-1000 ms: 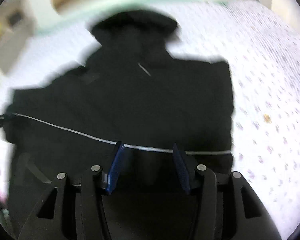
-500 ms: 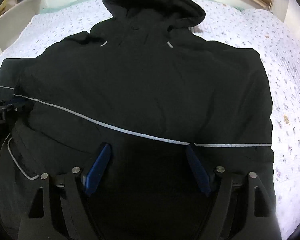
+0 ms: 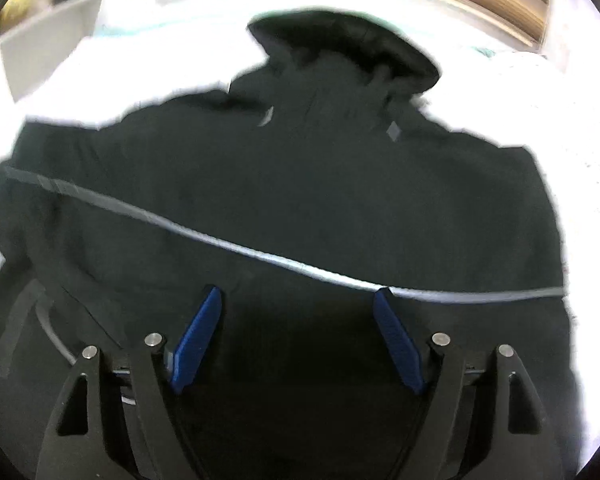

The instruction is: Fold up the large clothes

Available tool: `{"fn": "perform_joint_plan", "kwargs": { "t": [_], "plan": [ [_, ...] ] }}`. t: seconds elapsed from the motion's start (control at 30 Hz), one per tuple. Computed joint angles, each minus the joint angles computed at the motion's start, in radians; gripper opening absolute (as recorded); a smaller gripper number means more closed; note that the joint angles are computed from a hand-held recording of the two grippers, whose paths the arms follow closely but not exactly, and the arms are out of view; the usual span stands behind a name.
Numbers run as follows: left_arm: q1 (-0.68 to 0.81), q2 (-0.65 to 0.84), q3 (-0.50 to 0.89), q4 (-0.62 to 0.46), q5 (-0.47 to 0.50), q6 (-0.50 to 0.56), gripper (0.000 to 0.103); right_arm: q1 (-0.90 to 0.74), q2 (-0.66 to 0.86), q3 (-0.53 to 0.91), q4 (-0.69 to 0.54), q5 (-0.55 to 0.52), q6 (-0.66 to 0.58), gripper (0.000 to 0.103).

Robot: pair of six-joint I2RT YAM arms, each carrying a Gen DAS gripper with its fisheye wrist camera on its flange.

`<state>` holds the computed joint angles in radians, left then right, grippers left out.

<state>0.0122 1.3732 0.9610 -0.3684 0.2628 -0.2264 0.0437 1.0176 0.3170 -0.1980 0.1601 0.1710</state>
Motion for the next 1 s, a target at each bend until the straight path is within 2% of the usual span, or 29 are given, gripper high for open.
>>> {"fn": "perform_joint_plan", "kwargs": {
  "t": [0.1, 0.2, 0.37, 0.47, 0.57, 0.63, 0.67, 0.7, 0.77, 0.83, 0.9, 1.0],
  "plan": [
    [0.179, 0.088, 0.02, 0.038, 0.042, 0.003, 0.061, -0.004, -0.036, -0.019, 0.015, -0.005, 0.003, 0.084],
    [0.273, 0.265, 0.09, 0.073, 0.131, -0.038, 0.061, -0.029, -0.051, -0.034, 0.021, -0.037, -0.005, 0.085],
    [0.257, 0.491, 0.16, 0.17, 0.168, -0.136, 0.061, -0.035, -0.023, -0.032, 0.054, -0.045, -0.006, 0.086],
    [0.267, 0.542, 0.14, 0.322, 0.235, -0.21, 0.063, -0.034, -0.024, -0.035, 0.06, -0.047, -0.004, 0.086],
    [0.234, 0.57, 0.166, 0.344, 0.208, -0.223, 0.063, -0.027, -0.026, -0.042, 0.069, -0.042, 0.001, 0.087],
    [0.219, 0.569, 0.177, 0.331, 0.158, -0.186, 0.051, -0.029, -0.024, -0.043, 0.073, -0.044, 0.0, 0.087],
    [0.208, 0.567, 0.179, 0.335, 0.142, -0.18, 0.033, -0.028, -0.024, -0.043, 0.074, -0.044, 0.001, 0.087],
    [0.207, 0.575, 0.195, 0.335, 0.141, -0.179, 0.024, -0.027, -0.027, -0.045, 0.074, -0.043, 0.002, 0.087],
    [0.2, 0.519, 0.154, 0.365, 0.102, -0.171, 0.019, -0.027, -0.026, -0.046, 0.078, -0.045, 0.003, 0.087],
    [0.194, 0.408, 0.079, 0.386, 0.039, -0.153, 0.019, -0.026, -0.022, -0.045, 0.082, -0.044, 0.004, 0.087],
    [0.207, 0.29, 0.0, 0.402, 0.022, -0.151, 0.019, -0.024, -0.022, -0.046, 0.081, -0.042, 0.006, 0.088],
    [0.176, 0.201, -0.014, 0.289, -0.087, -0.109, 0.019, -0.021, -0.02, -0.045, 0.083, -0.04, 0.009, 0.088]
  ]
}}
